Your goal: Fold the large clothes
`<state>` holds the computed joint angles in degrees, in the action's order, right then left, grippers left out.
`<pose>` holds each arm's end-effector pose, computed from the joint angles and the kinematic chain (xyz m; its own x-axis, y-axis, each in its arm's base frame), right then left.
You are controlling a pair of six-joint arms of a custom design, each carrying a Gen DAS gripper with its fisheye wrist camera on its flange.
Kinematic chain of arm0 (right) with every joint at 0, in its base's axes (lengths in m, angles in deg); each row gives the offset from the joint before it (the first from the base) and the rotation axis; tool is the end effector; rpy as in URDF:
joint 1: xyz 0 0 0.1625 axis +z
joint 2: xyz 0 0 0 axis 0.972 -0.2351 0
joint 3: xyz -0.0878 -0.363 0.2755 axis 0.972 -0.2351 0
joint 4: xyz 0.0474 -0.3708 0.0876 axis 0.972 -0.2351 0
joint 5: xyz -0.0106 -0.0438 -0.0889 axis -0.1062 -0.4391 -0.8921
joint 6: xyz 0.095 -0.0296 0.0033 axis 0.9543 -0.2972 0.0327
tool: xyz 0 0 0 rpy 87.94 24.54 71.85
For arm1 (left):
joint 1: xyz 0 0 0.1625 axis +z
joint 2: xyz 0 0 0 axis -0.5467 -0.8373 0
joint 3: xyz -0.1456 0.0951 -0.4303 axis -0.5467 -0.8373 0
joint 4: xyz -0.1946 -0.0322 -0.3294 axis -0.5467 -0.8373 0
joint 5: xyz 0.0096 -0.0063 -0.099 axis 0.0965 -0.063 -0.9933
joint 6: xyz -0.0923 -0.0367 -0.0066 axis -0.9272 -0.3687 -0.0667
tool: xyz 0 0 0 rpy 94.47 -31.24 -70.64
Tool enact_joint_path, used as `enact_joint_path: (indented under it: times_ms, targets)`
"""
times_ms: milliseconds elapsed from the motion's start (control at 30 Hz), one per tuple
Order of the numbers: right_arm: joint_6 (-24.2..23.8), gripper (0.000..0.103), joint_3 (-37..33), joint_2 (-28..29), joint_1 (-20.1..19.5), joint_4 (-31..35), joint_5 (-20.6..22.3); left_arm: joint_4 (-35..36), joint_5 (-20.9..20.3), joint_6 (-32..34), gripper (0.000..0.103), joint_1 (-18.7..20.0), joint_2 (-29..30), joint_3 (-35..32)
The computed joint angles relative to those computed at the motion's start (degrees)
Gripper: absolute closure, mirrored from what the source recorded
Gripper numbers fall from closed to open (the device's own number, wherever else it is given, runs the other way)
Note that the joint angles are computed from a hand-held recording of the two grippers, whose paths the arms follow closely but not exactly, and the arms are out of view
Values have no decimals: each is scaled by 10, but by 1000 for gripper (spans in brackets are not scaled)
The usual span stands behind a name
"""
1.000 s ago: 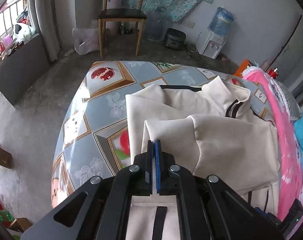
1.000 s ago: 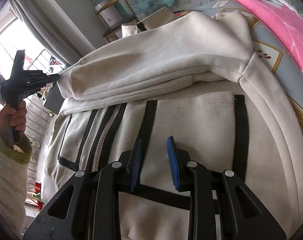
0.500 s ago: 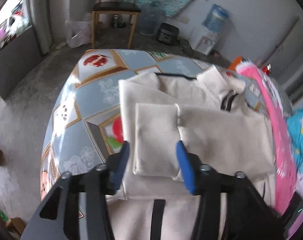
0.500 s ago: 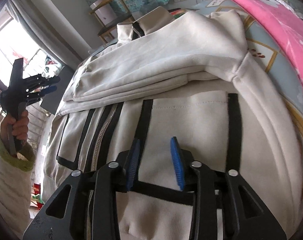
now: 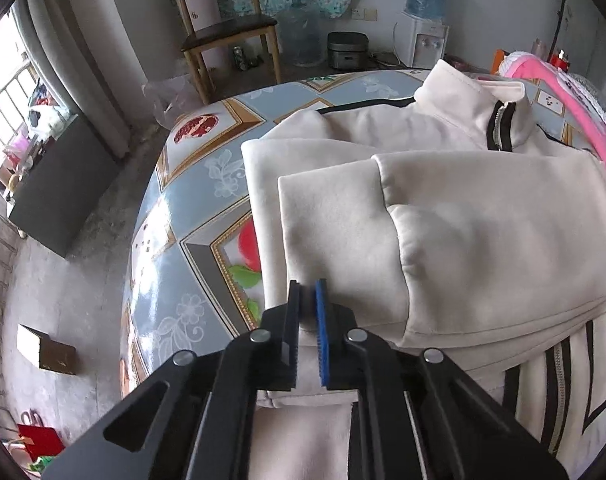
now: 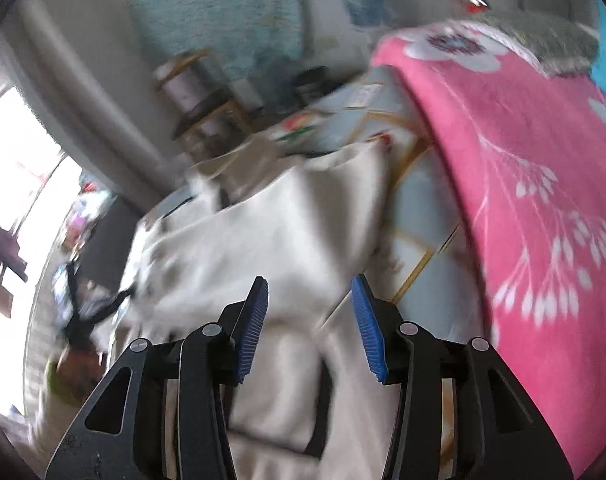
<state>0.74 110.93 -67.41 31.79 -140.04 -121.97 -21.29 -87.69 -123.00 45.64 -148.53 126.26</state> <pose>0.1868 -0.2905 0.4175 -0.9327 0.0092 0.3606 -0.2125 0.7939 -0.5697 -0.2826 -0.2615 0.2436 -0.6200 -0.2375 -0.7478 0.2307 0.8558 -0.4630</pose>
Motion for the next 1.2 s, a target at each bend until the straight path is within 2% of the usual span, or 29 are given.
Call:
enact_joint_path:
  times_ms: [167,200,233,267,300,433,467,533,600,667,733,767,800,833,867,933,1000,1067,1167,1200]
  targets:
    - [-16,73,-41,92,-81,-48,-8,0,-9,-3,96,0,2,1]
    - [-18,78,-46,105,-91,-55,-14,0,-12,-3,96,-1,2,1]
    - [-18,91,-47,112,-96,-60,-17,-1,-13,-2,96,1,2,2]
    - [-21,98,-49,119,-105,-64,-11,-3,-13,-1,96,2,2,3]
    - [-25,100,-49,121,-114,-70,3,-4,-14,1,96,4,1,4]
    - [-61,103,-21,107,-96,-159,-7,-4,-15,6,96,5,2,4]
    - [-59,103,-16,104,-92,-171,-15,-3,-15,8,96,5,4,4]
    - [-70,103,-7,117,-94,-227,-67,-3,-15,11,96,6,4,4]
    - [-63,103,-10,110,-123,-212,-62,-4,-15,12,96,6,2,5]
    - [-62,102,-12,97,-134,-196,-49,-8,-15,14,95,5,-1,7]
    - [-79,97,-10,83,-123,-191,-32,-16,-10,13,93,0,-15,12]
    - [-95,96,-7,79,-103,-192,-38,-19,-9,10,93,-3,-22,15]
    - [-107,86,-6,76,-90,-183,-34,-21,-5,5,93,-11,-32,18]
    - [-117,69,-6,75,-74,-169,-29,-20,-1,3,93,-18,-36,19]
    - [-130,63,-5,70,-61,-151,-17,-18,3,7,93,-27,-40,19]
    - [-164,62,2,59,-35,-100,11,-15,1,18,93,-40,-41,18]
    - [-192,62,12,59,-8,-57,13,-17,-11,29,92,-45,-39,18]
    - [-219,62,26,69,18,-46,-16,-16,-25,34,92,-45,-36,19]
    - [-264,63,58,102,52,-75,-92,-15,-37,24,92,-51,-46,28]
    - [-280,74,74,119,61,-104,-126,-16,-40,17,92,-54,-51,33]
